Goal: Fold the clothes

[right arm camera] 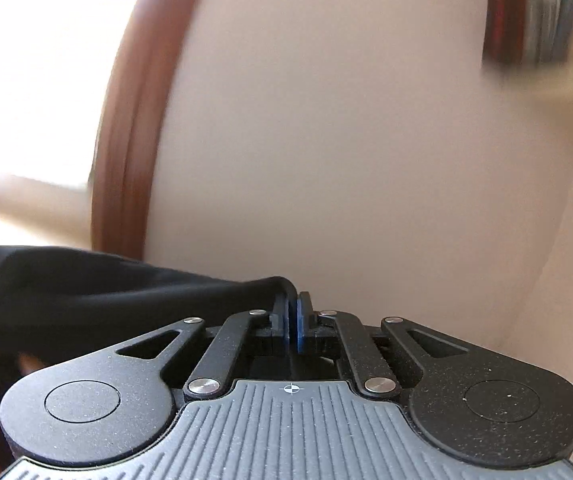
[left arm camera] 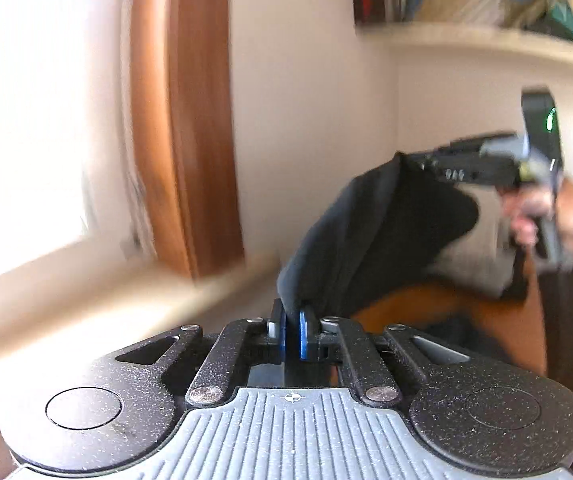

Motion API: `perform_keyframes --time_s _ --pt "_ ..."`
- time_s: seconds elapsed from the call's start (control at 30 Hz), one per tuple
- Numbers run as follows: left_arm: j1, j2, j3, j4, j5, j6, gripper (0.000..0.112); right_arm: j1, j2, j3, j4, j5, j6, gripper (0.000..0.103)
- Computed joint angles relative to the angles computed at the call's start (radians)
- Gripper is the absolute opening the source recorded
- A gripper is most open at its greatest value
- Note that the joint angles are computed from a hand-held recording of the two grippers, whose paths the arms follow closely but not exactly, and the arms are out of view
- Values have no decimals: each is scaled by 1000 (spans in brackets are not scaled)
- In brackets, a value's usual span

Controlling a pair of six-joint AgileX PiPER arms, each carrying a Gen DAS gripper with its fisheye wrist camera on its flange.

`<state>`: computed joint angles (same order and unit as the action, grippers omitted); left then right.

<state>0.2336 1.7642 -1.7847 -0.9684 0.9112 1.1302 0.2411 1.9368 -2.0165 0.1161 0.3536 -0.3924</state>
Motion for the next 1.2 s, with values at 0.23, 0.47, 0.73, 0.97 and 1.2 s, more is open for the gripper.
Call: perform_keyframes --time_s 0.23,0.47,0.73,0.97,1.2 --pt "60 -70 -50 -19 232 -13 8 -3 -243 134 -56 143 49 4" --pt "80 -122 87 7 225 59 8 -59 -528 491 -27 339 -17 10" --pt "106 -15 30 95 157 -8 30 -48 -423 409 29 417 -29 36" --pt "117 107 -11 214 76 -26 55 -88 -100 228 123 425 -144 44" --pt "175 237 -106 307 115 -58 60 -163 74 96 300 567 -334 69"
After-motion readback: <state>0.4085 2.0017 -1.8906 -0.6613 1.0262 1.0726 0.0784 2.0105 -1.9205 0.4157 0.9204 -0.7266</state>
